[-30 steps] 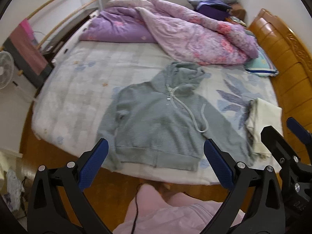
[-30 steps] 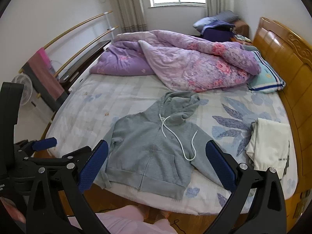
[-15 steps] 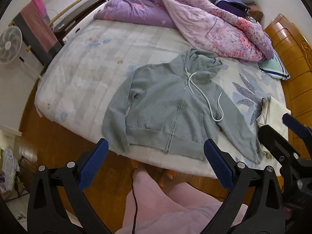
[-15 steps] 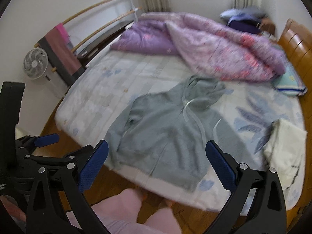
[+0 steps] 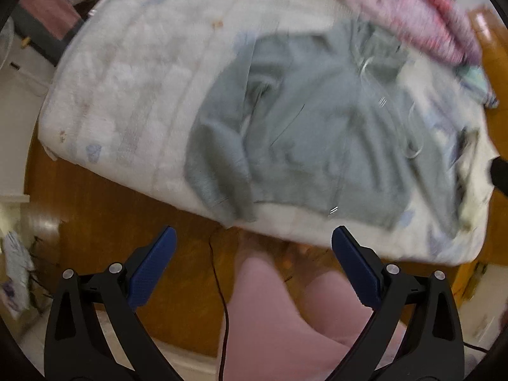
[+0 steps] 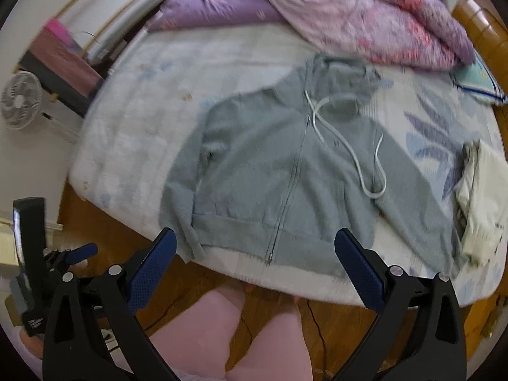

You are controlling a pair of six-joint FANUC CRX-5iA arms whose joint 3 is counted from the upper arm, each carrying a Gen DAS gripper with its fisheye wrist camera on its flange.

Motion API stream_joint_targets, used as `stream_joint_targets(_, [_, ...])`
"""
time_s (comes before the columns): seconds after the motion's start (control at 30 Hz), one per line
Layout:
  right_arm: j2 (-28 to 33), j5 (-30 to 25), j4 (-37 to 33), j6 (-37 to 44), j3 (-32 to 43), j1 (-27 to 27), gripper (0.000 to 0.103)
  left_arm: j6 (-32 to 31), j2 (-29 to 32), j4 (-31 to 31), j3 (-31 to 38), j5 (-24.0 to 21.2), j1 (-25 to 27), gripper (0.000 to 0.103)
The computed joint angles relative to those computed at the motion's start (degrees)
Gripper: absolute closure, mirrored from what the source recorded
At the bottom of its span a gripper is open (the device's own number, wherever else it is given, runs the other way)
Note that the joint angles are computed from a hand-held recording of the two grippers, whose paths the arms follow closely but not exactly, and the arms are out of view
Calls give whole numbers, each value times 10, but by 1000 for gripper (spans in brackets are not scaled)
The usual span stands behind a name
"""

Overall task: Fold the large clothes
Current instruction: 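Lower the left gripper and grasp a grey hoodie sleeve cuff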

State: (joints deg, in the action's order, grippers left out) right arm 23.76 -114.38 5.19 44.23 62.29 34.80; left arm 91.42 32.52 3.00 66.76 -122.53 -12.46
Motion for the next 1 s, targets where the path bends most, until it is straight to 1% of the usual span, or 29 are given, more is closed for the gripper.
stream_joint_targets(0.1, [18, -20, -19, -34, -1, 2, 7, -38, -11, -11, -84, 36, 8, 5])
stream_joint_targets(0.23, [11, -17, -33, -78, -52, 0, 7, -95, -10, -41, -162, 67, 1, 5])
stream_joint_targets(0.27, [8, -15, -45, -89, -67, -4, 7, -94, -13, -48, -185, 75, -1, 5])
stream_joint_targets(0.37, [4, -11, -69, -105, -96, -13, 7, -73, -31, -42, -260, 106, 6, 5])
stream_joint_targets(0.4, [0, -4, -77, -106, -112, -17, 7, -54, -42, -50, -290, 132, 4, 5])
stream_joint_targets(0.43, [-2, 2, -85, -105, -127, -21, 7, -37, -51, -69, -312, 154, -2, 5])
stream_joint_targets(0.5, [-8, 18, -100, -98, -156, -29, 7, 7, -56, -115, -343, 180, -17, 5])
stream_joint_targets(0.6, [-3, 19, -111, -84, -184, -42, 7, 40, -59, -145, -372, 201, -35, 5])
stream_joint_targets(0.67, [-7, 32, -119, -71, -206, -53, 7, 40, -56, -157, -384, 203, -45, 5])
stream_joint_targets(0.7, [-5, 30, -124, -65, -208, -57, 7, 33, -53, -147, -393, 201, -44, 6])
stream_joint_targets(0.73, [-2, 27, -127, -55, -209, -62, 7, 33, -54, -147, -398, 200, -44, 17])
stream_joint_targets(0.77, [-2, 29, -127, -49, -213, -64, 7, 33, -56, -146, -401, 196, -42, 54])
stream_joint_targets(0.8, [-2, 31, -128, -38, -214, -68, 7, 32, -55, -135, -402, 188, -35, 66])
stream_joint_targets(0.83, [-2, 34, -131, -27, -214, -71, 7, 37, -54, -109, -402, 175, -16, 77])
stream_joint_targets(0.87, [-3, 37, -133, -15, -214, -74, 7, 48, -56, -88, -411, 181, 0, 93])
stream_joint_targets(0.93, [-2, 36, -130, 9, -207, -79, 7, 59, -54, -74, -390, 163, 28, 95])
stream_joint_targets(0.97, [-1, 34, -130, 17, -200, -82, 7, 64, -52, -67, -367, 150, 48, 97])
stream_joint_targets(1.0, [0, 35, -132, 24, -193, -85, 7, 63, -51, -63, -351, 148, 63, 98])
